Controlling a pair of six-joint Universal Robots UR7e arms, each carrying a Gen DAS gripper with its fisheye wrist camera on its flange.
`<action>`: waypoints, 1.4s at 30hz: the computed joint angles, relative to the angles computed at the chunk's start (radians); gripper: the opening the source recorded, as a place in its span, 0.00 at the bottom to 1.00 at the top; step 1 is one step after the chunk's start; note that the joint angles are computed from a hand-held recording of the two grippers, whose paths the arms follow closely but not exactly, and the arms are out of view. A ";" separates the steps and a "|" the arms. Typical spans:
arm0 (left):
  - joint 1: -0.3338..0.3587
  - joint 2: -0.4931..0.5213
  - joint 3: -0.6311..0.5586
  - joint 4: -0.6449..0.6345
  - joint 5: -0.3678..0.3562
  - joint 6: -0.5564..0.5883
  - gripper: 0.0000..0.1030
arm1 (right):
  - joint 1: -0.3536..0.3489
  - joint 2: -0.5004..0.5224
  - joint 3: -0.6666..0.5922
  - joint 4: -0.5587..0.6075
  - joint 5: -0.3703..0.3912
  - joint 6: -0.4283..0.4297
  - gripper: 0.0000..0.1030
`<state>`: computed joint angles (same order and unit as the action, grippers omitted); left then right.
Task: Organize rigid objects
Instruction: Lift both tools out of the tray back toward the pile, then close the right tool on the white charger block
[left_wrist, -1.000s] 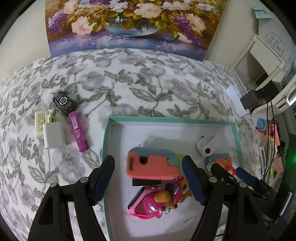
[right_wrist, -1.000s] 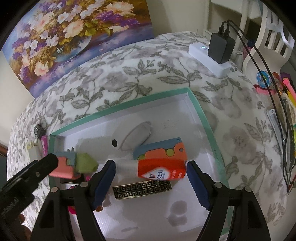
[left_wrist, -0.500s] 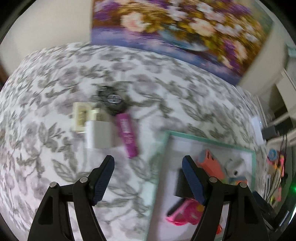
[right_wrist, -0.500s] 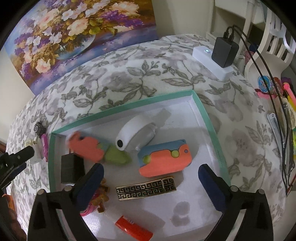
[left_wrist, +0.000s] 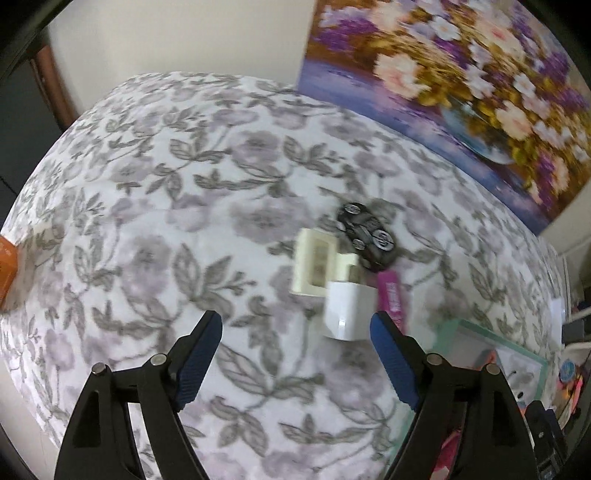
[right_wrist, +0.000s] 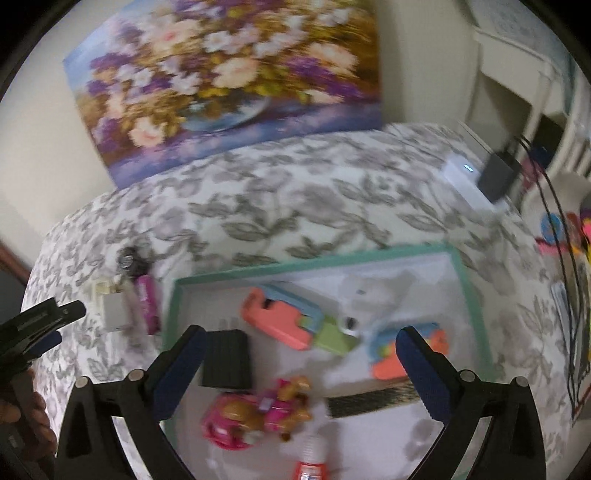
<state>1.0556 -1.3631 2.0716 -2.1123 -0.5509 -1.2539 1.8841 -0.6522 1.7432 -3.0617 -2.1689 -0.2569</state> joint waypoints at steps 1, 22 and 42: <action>0.003 -0.009 0.005 0.001 0.000 -0.005 0.81 | 0.010 0.013 -0.008 -0.001 0.008 -0.015 1.00; 0.115 -0.068 0.053 -0.254 -0.052 0.186 0.81 | 0.082 0.214 -0.197 0.175 0.202 -0.013 0.99; 0.189 -0.011 0.030 -0.390 -0.098 0.289 0.81 | 0.073 0.331 -0.330 0.298 0.310 0.007 0.50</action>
